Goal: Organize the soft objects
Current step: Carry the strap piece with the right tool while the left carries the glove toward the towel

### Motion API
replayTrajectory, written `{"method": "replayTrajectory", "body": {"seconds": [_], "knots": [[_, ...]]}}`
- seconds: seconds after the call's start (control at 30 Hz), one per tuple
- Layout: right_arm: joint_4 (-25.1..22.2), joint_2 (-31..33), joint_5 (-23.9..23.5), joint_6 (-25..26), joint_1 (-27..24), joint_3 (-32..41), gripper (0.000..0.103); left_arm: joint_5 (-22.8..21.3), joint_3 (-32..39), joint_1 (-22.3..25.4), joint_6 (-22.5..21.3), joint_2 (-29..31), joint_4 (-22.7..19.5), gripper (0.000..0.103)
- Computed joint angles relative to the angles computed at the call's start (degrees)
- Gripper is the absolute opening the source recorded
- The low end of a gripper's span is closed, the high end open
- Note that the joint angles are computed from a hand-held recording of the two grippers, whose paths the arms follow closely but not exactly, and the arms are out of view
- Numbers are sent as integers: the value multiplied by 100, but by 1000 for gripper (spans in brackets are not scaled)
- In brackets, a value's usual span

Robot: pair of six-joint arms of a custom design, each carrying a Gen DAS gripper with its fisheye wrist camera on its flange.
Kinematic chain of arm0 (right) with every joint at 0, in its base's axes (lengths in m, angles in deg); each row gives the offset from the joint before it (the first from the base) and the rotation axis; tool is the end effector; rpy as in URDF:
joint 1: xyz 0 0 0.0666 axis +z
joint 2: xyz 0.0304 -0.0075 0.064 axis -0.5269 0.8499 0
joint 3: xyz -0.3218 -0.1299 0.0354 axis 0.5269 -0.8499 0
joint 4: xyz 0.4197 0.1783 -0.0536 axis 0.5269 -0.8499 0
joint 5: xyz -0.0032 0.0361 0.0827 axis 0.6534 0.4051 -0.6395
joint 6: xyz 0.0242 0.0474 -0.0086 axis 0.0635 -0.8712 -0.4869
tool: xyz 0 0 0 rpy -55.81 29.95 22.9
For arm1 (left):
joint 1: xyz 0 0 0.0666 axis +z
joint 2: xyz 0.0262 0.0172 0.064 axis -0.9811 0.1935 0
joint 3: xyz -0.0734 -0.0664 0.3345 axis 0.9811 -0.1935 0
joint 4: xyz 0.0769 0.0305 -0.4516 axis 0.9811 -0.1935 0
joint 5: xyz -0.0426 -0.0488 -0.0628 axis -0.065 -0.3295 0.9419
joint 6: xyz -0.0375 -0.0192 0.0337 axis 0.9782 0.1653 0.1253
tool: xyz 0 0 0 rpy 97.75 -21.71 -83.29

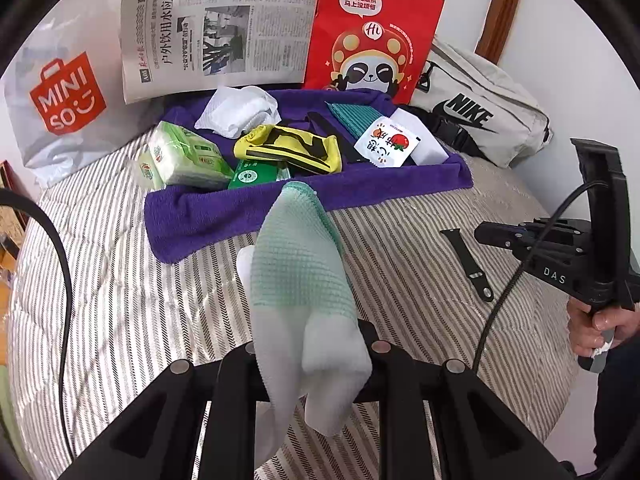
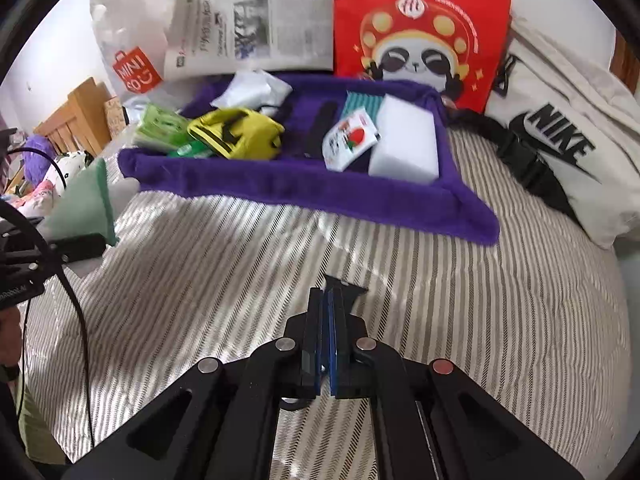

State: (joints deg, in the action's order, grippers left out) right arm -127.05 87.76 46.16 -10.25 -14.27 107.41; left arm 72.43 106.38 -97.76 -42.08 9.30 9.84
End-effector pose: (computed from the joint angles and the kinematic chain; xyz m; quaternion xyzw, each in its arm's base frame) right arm 0.5195 0.1666 0.4827 -0.1732 0.9427 0.0759 0.2747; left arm 0.4771 -0.1667 0.4856 0.1044 0.9432 -0.1072 0.2966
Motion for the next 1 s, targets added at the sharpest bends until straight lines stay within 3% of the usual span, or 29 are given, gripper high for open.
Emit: {"method": "replayTrajectory", "body": {"seconds": [0.13, 0.3, 0.4, 0.5, 0.57, 0.63, 0.7, 0.83, 1.0], "knots": [[-124, -47, -396, -164, -120, -118, 8, 116, 17, 24, 32, 31, -57, 18], [-257, 60, -259, -453, -43, -148, 22, 197, 62, 0, 0, 102, -92, 18], [-155, 72, 29, -581, 80, -161, 25, 199, 64, -11, -49, 109, -103, 18], [-54, 42, 613, -553, 297, -227, 31, 231, 21, 5, -52, 80, -99, 18], [93, -22, 912, -506, 412, -330, 30, 231, -7, 20, -47, 64, -111, 18], [170, -70, 808, -594, 369, -397, 29, 244, -55, 36, -47, 29, -122, 18], [85, -32, 814, -592, 331, -328, 22, 250, -115, 49, -22, -17, -101, 18], [-149, 73, 495, -671, 198, -151, 21, 317, -213, 72, -7, -99, -85, 18], [82, -43, 875, -555, 336, -341, 21, 344, -275, 67, 46, -142, -49, 18]]}}
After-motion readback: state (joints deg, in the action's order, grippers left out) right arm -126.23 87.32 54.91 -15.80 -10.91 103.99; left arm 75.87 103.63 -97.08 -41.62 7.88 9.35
